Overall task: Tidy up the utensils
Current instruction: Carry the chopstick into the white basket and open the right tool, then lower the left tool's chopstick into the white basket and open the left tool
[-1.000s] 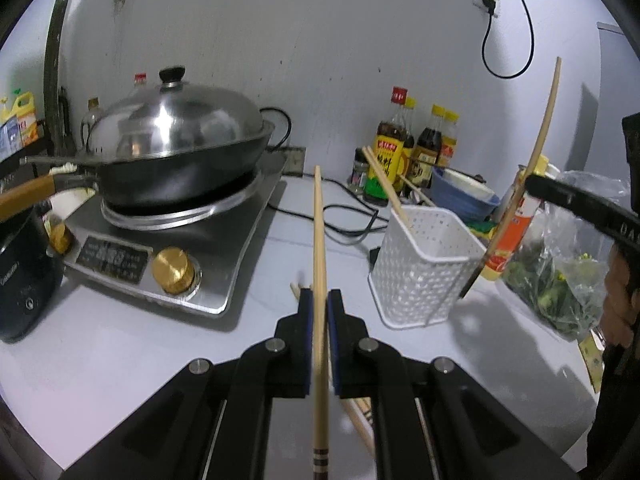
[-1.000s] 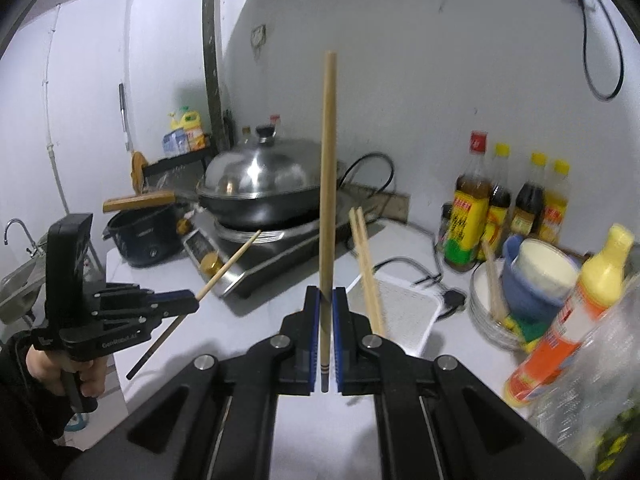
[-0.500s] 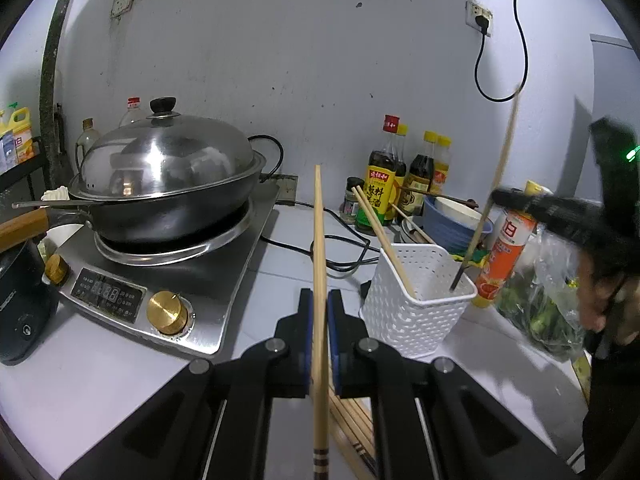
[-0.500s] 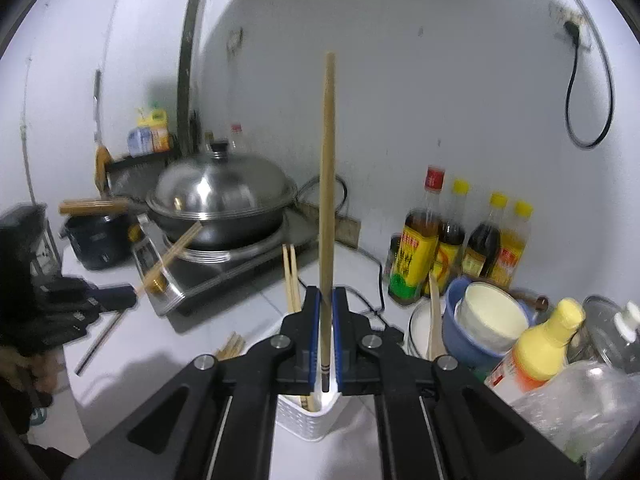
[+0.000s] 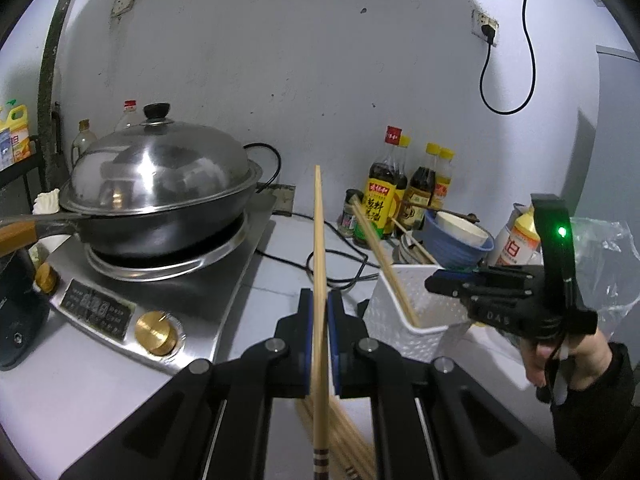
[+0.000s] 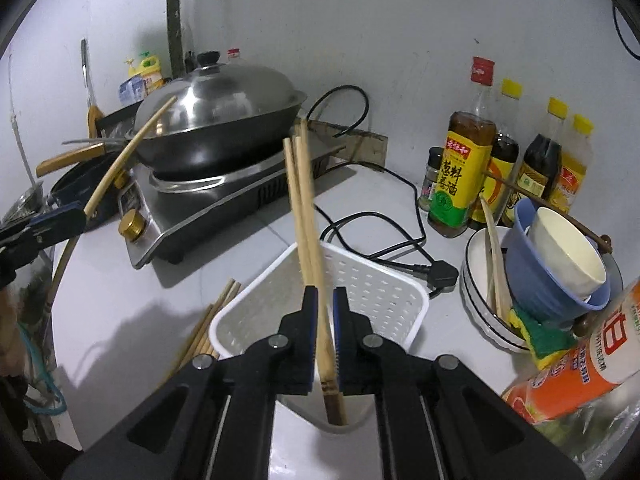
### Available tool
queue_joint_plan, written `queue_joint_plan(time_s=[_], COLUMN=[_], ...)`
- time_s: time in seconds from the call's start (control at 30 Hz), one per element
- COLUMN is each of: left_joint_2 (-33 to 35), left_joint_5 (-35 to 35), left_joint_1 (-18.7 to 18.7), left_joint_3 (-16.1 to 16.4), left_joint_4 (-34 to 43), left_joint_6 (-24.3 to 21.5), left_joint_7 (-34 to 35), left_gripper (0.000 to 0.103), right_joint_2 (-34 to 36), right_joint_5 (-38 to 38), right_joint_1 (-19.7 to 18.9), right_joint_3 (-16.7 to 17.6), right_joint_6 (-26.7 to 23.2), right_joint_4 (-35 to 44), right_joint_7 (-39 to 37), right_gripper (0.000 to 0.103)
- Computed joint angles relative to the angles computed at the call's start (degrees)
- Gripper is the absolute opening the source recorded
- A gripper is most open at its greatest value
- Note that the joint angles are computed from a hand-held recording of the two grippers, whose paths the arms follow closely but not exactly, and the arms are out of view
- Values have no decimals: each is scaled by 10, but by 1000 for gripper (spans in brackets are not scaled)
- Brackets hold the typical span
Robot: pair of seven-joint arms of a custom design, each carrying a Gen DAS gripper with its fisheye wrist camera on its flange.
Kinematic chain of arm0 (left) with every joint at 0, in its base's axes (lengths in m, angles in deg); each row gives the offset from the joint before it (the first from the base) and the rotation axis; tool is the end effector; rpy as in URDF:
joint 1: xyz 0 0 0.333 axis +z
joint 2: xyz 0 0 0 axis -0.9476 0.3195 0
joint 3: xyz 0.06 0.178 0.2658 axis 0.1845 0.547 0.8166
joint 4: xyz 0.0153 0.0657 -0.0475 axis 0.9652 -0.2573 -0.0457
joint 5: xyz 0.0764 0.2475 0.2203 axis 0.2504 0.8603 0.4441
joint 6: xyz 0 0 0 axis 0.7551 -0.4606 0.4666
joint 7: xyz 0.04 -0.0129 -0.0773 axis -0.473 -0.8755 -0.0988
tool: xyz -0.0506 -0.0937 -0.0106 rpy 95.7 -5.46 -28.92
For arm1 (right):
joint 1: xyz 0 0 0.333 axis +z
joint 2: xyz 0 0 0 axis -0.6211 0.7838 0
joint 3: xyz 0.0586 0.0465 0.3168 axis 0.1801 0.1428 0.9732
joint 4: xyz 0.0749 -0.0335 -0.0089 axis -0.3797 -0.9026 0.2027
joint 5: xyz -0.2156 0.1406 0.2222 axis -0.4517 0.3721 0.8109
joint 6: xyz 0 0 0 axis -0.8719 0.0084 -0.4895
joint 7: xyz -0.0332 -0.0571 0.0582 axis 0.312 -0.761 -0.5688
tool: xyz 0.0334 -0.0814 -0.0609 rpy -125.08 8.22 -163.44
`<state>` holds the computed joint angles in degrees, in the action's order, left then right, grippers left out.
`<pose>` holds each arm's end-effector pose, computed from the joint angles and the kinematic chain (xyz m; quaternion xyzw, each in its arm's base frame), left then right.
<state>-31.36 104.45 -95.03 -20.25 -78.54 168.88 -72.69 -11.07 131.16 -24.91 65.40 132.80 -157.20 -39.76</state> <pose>0.4383 -0.3672 0.5675 -0.6480 0.5665 -0.3961 0.3198 0.5382 0.1243 0.5286 -0.8106 0.3956 -0.1930 0.3864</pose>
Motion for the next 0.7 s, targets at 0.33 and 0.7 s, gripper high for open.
queue_joint_plan(time_s=[0.33, 0.7], left_joint_2=[99, 252], left_joint_5=[9, -40], left_joint_1=[-22, -94], left_joint_3=[26, 102], left_joint_4=[136, 355], left_joint_6=[32, 11], left_joint_7=[7, 4], left_gripper=[6, 6], right_joint_2=[-24, -12], right_joint_5=[126, 245], right_joint_1=[-24, -53], right_joint_3=[-20, -35], right_joint_6=[-30, -64], right_joint_4=[-2, 10], right_joint_7=[-82, -156], right_gripper=[25, 38])
